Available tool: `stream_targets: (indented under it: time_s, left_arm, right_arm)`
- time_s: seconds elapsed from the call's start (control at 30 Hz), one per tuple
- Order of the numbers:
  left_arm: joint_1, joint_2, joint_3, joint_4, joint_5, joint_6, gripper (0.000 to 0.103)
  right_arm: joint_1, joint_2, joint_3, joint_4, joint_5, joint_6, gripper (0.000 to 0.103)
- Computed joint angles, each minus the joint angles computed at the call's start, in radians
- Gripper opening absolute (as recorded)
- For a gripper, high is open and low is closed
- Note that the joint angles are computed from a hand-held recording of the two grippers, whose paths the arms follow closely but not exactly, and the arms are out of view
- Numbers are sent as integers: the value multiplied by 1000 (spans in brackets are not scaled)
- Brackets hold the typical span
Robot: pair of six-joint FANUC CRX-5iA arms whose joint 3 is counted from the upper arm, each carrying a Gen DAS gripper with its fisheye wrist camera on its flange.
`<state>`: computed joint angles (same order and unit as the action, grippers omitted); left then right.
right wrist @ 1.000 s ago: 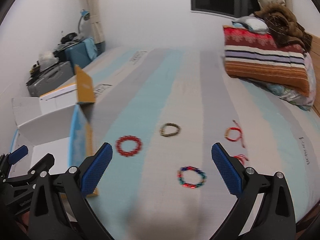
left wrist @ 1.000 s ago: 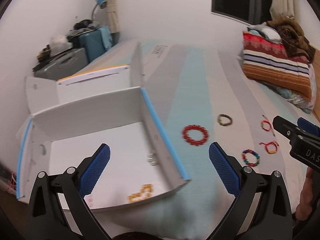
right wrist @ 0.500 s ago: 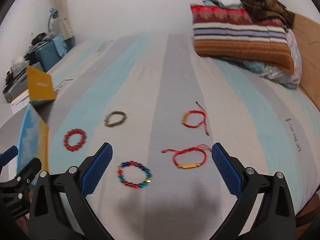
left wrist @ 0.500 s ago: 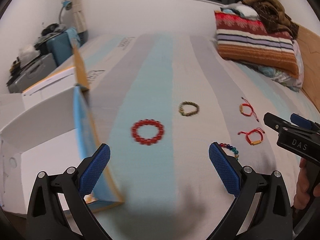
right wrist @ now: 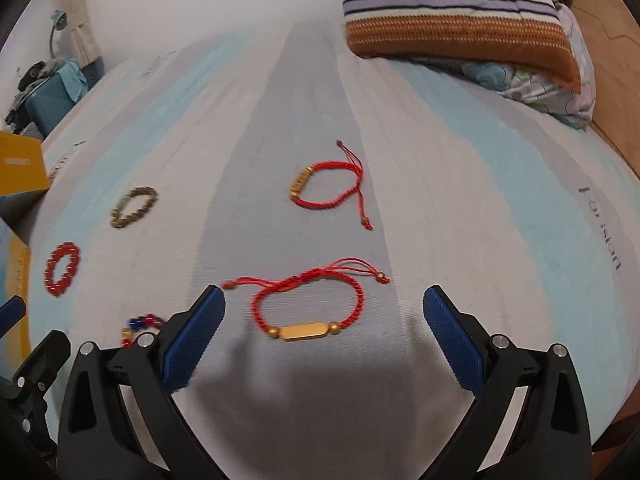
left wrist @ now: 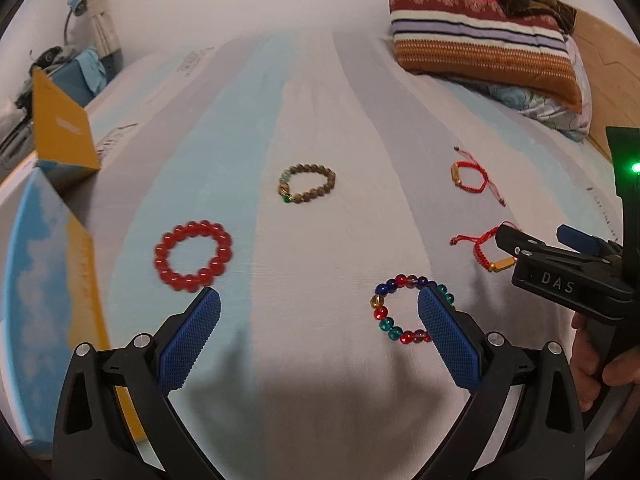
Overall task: Organize jewelry
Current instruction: 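Move both tools back over the bed toward the remaining bracelets, then grasp the multicolour bead bracelet with the left tool while the right tool grasps the red cord bracelet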
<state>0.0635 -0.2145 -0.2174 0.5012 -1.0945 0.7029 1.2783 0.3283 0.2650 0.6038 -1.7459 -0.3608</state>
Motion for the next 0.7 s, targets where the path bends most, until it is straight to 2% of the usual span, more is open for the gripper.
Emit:
stream_targets:
  time_s: [0.23, 0.43, 0.63, 0.7]
  left_arm:
    - [-47, 34, -25, -28, 48, 15, 97]
    - [-83, 54, -37, -58, 76, 26, 97]
    - [-107, 46, -58, -90, 128, 25, 97]
    - [-108, 40, -65, -90, 135, 23, 92]
  right_arm:
    - [-18, -32, -67, -33, 52, -19, 95]
    - [-31, -40, -82, -53, 51, -22, 95]
    - [-44, -56, -103, -91, 65, -34, 77]
    - [-46, -54, -101, -95, 65, -28, 70]
